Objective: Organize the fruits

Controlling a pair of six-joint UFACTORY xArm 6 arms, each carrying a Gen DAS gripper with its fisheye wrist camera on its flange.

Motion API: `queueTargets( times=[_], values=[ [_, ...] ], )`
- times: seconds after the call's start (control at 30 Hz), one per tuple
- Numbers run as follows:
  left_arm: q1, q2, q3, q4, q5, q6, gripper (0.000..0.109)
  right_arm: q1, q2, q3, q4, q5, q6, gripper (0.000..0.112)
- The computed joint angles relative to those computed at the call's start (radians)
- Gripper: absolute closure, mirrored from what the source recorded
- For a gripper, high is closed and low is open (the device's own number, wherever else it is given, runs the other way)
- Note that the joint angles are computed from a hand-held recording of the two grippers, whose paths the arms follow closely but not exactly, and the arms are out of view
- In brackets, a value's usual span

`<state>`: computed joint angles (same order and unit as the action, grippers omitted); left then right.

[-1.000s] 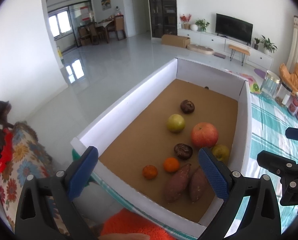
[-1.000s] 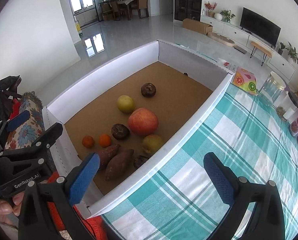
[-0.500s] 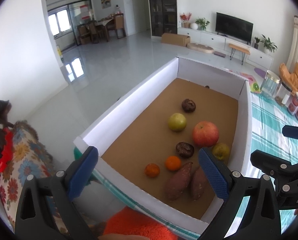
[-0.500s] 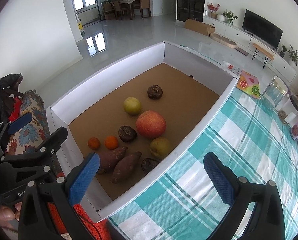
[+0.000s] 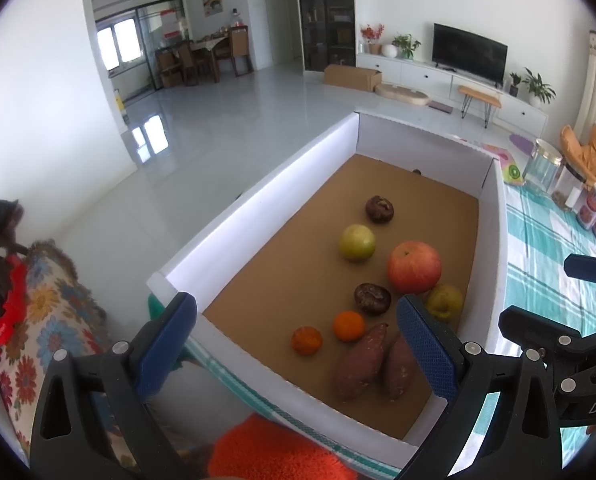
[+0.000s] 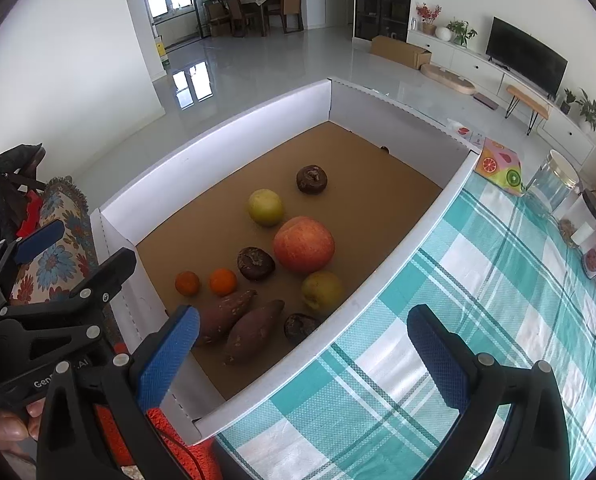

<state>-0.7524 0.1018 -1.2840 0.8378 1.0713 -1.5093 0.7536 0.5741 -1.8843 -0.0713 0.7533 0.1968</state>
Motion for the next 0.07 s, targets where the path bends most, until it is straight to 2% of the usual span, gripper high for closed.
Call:
queueTargets(
  times=[0.07],
  values=[
    [-0.003,0.001,-0.003,0.003,0.007,0.0,0.008,0.0,0.001,-0.002,0.003,0.0,-0.001,0.009]
  ],
)
